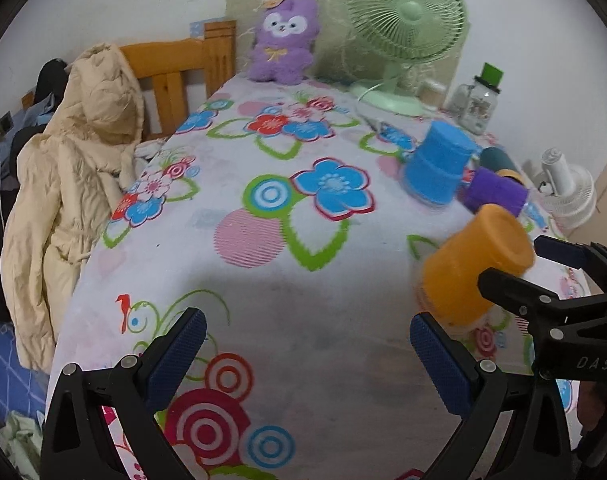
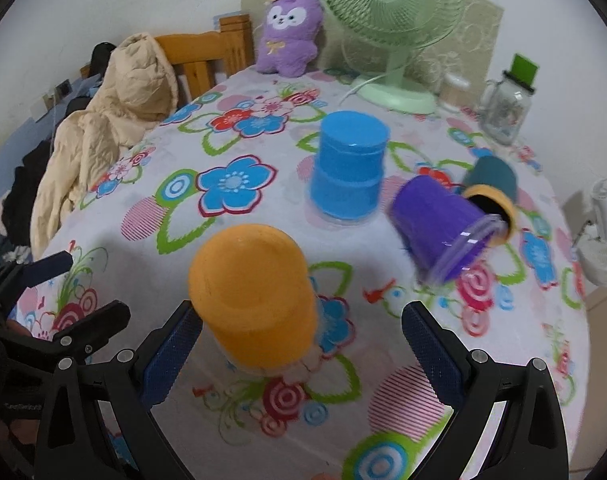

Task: Flip cup upside down
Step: 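Move the right gripper onto the orange cup and close on it, then lift the orange cup with the right gripper and rotate it toward the left gripper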

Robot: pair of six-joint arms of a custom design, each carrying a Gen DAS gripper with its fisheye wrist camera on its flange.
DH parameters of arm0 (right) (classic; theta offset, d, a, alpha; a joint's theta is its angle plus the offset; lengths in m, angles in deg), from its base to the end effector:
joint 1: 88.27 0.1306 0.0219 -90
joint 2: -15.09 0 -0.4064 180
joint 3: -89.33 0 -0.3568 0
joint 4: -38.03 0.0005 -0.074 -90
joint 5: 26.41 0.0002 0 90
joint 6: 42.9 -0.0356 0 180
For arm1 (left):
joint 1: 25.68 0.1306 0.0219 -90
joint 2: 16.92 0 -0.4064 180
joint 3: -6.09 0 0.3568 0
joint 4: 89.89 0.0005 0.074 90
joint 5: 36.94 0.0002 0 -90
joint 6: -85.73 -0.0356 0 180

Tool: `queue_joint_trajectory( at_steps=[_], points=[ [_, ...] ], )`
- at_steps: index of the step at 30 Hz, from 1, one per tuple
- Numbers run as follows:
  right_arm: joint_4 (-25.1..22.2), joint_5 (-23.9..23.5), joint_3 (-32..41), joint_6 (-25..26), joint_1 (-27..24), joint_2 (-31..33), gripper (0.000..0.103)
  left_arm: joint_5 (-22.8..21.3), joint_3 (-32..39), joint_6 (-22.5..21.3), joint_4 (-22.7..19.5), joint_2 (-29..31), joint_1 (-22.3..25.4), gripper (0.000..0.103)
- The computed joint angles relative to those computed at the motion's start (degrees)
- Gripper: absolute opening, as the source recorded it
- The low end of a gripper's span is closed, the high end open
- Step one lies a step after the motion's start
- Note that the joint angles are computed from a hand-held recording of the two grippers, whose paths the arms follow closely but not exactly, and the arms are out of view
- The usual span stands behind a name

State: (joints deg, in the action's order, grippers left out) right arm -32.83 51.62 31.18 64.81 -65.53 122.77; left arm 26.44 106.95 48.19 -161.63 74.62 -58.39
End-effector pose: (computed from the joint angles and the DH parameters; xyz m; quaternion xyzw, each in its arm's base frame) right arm 0.5054 0.2193 0.5141 -0.3574 0.8837 0.1123 0.2804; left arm 0.3733 -0.2214 0.5007 -0.2161 0.9217 0.0077 0.3221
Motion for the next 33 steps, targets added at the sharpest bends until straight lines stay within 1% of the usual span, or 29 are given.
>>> queue_joint_trajectory(
  at_steps=[2,4,5,6,7,11,13,16,17,18,21,24,26,29,31,33],
  points=[
    [-0.7,-1.4,1.1,-0.1,0.1,1.0,0.101,-0.2,0.0,0.2,-0.3,-0.1,0.1,0.103],
    [-0.1,-1.9,1.3,-0.2,0.4,1.3,0.101,-1.3,0.1,0.4,-1.2,-0.1,0.0,0.103],
    [0.2,-2.0,1.6,-0.1,0.7,1.4,0.097,-1.3,0.2,0.4,-1.5,-0.2,0.0,0.103],
    [0.4,-2.1,1.9,0.2,0.9,1.6,0.089,-1.1,0.0,0.5,-1.7,-0.3,0.2,0.103],
    [0.2,-2.2,2.3,0.6,1.1,1.8,0.084,-0.9,-0.2,0.6,-1.6,-0.4,0.4,0.103],
    [-3.0,-0.8,4.9,2.9,2.4,3.7,0.06,-0.4,-0.8,1.2,-1.6,-0.8,1.1,0.103],
    [-2.4,-0.4,4.6,3.1,2.6,3.6,0.06,-0.3,-0.9,1.2,-1.6,-0.9,1.2,0.103],
    [-2.4,-1.2,4.9,3.2,2.5,3.6,0.059,-0.2,-0.9,1.3,-1.7,-0.8,1.2,0.103],
    [-2.1,-1.3,4.8,3.2,2.5,3.4,0.057,-0.1,-0.9,1.3,-1.6,-0.8,1.2,0.103],
    [-1.5,-1.6,4.5,3.1,2.3,3.2,0.057,0.1,-0.8,1.2,-1.5,-0.8,1.2,0.103],
    [-0.2,-4.3,4.5,1.8,1.4,2.9,0.057,0.1,-0.2,0.6,-1.5,-0.3,0.8,0.103],
    [-0.1,-7.3,6.0,0.0,0.5,3.8,0.057,0.0,0.4,0.2,-1.4,0.0,0.4,0.103],
    [0.2,-7.5,6.8,-0.6,0.2,4.5,0.057,0.0,0.9,0.0,-1.4,0.2,0.2,0.103],
    [3.2,-6.1,5.6,-1.6,0.0,4.4,0.057,-0.5,1.8,-0.2,-1.7,0.6,-0.3,0.103],
    [3.2,-7.6,4.9,-2.7,-0.8,4.6,0.056,-0.7,2.1,-0.2,-1.9,0.8,-0.6,0.103],
    [5.5,-9.2,1.9,-3.4,-1.6,3.3,0.056,-0.8,2.5,-0.2,-2.2,1.1,-0.8,0.103]
  ],
)
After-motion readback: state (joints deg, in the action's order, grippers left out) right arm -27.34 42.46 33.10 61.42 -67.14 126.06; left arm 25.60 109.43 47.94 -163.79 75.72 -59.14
